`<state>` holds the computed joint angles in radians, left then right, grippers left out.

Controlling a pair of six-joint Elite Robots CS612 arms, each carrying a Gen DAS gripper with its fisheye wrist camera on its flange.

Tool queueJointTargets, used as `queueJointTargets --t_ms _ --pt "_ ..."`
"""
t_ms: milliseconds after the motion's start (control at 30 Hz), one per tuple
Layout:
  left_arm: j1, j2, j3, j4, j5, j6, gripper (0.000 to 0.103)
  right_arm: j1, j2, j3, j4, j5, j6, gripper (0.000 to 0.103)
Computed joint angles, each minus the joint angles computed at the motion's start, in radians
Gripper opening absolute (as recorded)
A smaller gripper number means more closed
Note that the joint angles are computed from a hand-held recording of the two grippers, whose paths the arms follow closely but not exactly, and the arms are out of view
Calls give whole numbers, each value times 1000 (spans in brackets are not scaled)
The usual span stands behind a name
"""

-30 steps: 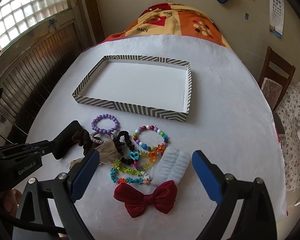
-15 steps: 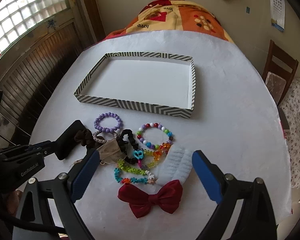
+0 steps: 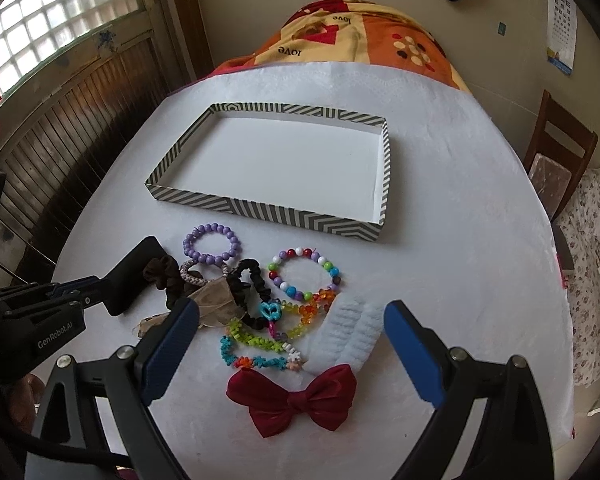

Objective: Organize jewelry

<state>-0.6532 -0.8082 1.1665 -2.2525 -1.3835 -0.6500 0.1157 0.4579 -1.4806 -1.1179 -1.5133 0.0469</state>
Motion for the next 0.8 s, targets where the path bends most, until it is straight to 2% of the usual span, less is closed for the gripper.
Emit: queueJointTargets --t_ms 800 --pt "0 14 -22 24 -21 -10 4 -9 -4 9 26 1 -34 96"
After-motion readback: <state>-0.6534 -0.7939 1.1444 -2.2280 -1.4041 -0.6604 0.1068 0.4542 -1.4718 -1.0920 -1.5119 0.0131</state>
